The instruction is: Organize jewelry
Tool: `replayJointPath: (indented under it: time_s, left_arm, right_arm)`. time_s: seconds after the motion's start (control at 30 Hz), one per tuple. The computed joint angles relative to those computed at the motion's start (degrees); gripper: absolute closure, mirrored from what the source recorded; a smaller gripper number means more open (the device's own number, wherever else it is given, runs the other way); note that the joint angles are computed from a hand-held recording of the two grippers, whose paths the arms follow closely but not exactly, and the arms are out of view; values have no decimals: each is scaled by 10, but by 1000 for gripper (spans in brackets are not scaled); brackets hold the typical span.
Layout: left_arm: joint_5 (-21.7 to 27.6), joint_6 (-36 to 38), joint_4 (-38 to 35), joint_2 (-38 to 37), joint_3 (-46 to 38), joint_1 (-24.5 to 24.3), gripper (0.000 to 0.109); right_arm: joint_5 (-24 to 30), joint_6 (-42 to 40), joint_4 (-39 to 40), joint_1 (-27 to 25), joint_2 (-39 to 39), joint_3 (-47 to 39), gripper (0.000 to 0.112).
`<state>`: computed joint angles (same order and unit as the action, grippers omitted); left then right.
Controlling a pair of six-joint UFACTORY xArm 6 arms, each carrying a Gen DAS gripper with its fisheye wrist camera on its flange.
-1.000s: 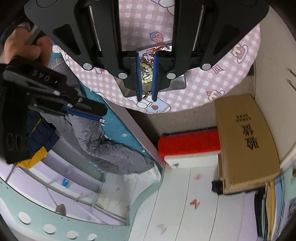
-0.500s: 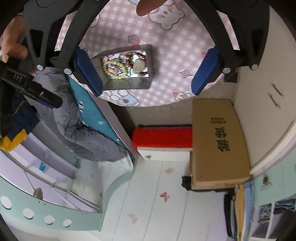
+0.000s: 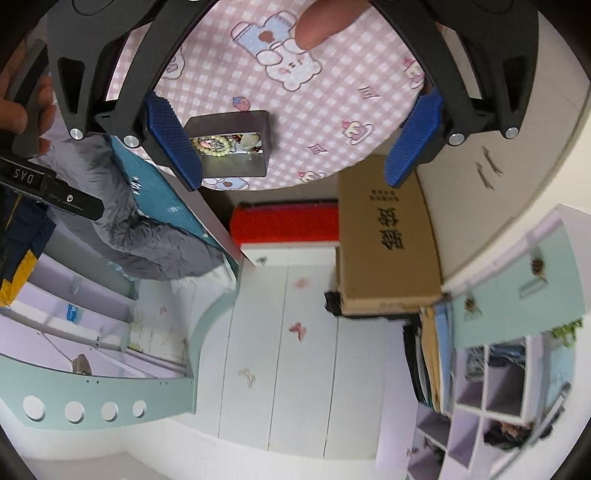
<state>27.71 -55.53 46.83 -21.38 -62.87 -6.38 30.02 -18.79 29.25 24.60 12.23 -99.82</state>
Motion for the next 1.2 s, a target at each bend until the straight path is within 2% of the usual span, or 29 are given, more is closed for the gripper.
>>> replayJointPath:
  time_s: [0.1,0.23,0.33,0.53,0.63,0.7,0.93,1.2]
  left_arm:
    - [61,-69,86,-42,24,-42,12]
    - [118,-128,150,-94,52,-94,12]
    - [167,-180,211,-134,73,-144,12]
    - [287,-203,251,-169,77,-241,12]
    - [312,-201,248,-183,80,-265,12]
    - [337,-206,256,-189,80,-283,12]
    - [385,-217,279,-206,88,-321,12]
    - [345,-221,267,-219,100,-294,12]
  right_arm:
    - [-45,9,-27,12,-58,79,17]
    - [-112,16,-58,27,-140,187,17]
    - [-147,73,-133,34,-193,252,17]
    - [-196,198,-274,35,-264,337,17]
    - [-203,269,-357,35,-285,357,17]
    - [-211,288,-382,38,-298,371,17]
    - [-216,330,-424,49,-318,389,17]
    - [-222,377,-478,53,-315,383,17]
